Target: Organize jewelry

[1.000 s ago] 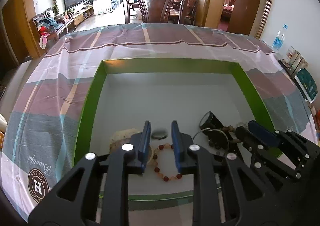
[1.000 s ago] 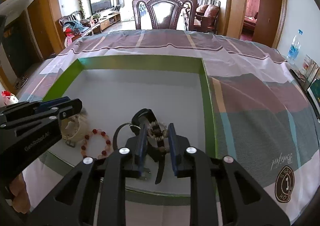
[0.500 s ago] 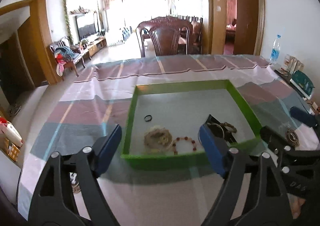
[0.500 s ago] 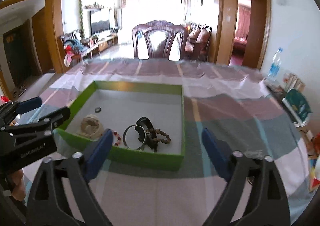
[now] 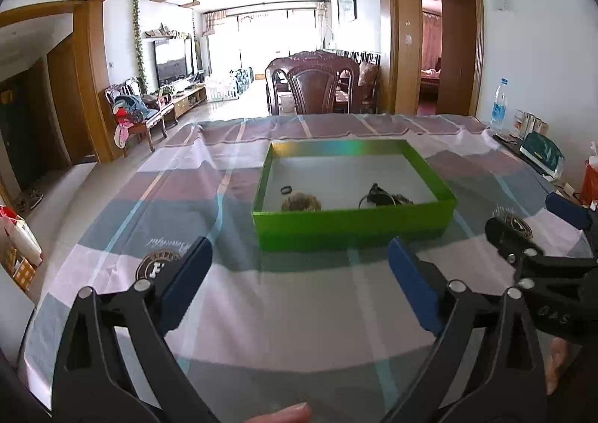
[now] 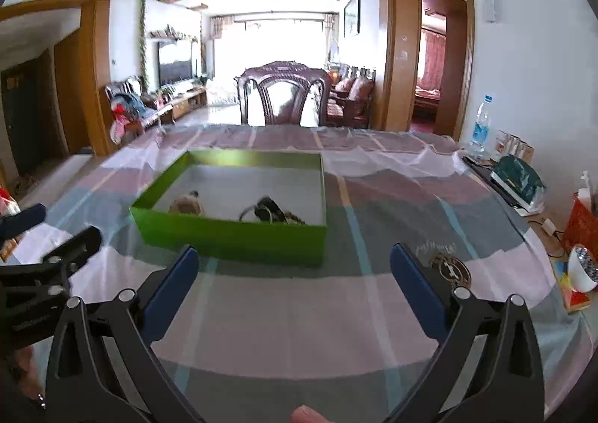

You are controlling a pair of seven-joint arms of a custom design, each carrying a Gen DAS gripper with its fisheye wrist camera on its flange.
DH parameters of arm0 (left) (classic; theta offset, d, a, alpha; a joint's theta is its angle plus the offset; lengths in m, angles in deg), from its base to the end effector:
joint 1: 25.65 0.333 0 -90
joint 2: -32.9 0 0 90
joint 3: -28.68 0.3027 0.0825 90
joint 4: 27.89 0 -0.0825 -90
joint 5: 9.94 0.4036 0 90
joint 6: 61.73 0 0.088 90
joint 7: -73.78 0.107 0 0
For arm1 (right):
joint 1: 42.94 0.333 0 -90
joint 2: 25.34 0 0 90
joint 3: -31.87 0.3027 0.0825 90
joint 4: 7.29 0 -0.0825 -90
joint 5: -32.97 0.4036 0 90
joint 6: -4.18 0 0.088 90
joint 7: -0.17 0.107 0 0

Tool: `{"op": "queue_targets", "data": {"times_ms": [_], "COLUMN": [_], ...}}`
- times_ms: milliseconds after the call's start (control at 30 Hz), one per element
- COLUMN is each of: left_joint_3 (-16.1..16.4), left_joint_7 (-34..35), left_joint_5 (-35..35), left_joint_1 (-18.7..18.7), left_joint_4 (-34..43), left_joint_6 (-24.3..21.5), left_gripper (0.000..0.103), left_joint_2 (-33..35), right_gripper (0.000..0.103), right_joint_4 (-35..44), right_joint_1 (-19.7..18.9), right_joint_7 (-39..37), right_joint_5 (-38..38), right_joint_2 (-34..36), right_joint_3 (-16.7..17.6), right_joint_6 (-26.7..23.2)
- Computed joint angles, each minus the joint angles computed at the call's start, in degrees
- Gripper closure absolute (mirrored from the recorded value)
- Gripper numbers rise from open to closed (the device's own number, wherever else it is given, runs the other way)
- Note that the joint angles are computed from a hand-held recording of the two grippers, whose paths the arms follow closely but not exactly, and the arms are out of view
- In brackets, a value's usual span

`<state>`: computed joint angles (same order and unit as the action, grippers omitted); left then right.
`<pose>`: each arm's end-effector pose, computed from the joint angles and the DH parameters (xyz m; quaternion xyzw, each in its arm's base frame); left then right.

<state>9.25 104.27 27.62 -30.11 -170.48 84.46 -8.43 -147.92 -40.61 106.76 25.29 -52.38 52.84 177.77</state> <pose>0.3741 -0.1990 0.5804 -0.6742 0.5554 -0.2900 0.3909 0.4319 0.2182 0.5586 -0.6992 0.5174 -0.3105 0.3835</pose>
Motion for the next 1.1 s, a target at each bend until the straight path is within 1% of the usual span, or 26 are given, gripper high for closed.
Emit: {"op": "queue_targets", "data": {"times_ms": [67,100,167,267,433,567,700,1100], "left_joint_3": [0.17,-0.12,-1.04,-0.99,-1.23,-1.06,-0.90,-0.75], "left_joint_7": [0.04,-0.11,-0.73,-0.78,-0.48,-0.63,-0.61,-0.34], "left_joint_5": [-0.65,-0.59,-0.34,-0.68,-0.42,-0.63,-0.86,-1.13], "left_joint_1": [-0.92,-1.06,-1.04,-1.92,-2.10,-2.14,-2.31,-2.40], "left_joint_4": [-1.05,-1.58,-2.17,-2.62,-2.55,-2.32,-2.59,-3.02], "left_joint_6": [-0.41,-0.69,-1.71,-1.92,-2.50,-2.73,-2.66,-3.02], "left_gripper": [0.004,0.004,0.004,0.004,0.004,0.004,0.004,0.004], "left_joint_2": [-1.64,-2.54,-3.84,-4.49,-4.94,-4.69,-5.17,-5.66], "right_gripper": [0.003,0.003,0.003,0.003,0.003,0.003,0.003,0.003], "right_joint_4": [-1.15,-2.10,-3.52,-4.49,-4.77,-4.92,-5.26,-6.29], "right_joint_1": [0.05,0.98,0.68,1.44,0.70,0.93,2.21,2.48], "right_joint_7": [0.24,-0.32,-0.01,-0.69,-0.61,-1.04,-1.76,-3.01], "right_joint_5": [-0.33,-0.18,-0.09,0.90,1.80,2.40,3.59,5.31], "right_joint_2": [-1.47,-2.35,-4.04,-4.80,-5.53,-5.69,-6.04,-7.80], "right_joint_3": [0.44,-0.10,0.56,0.03,0.94,0.86,-0.16,-0.10], "right_joint_6": [-0.70,-0.43,-0.04,0.44,0.48,0.70,0.63,1.04]}}
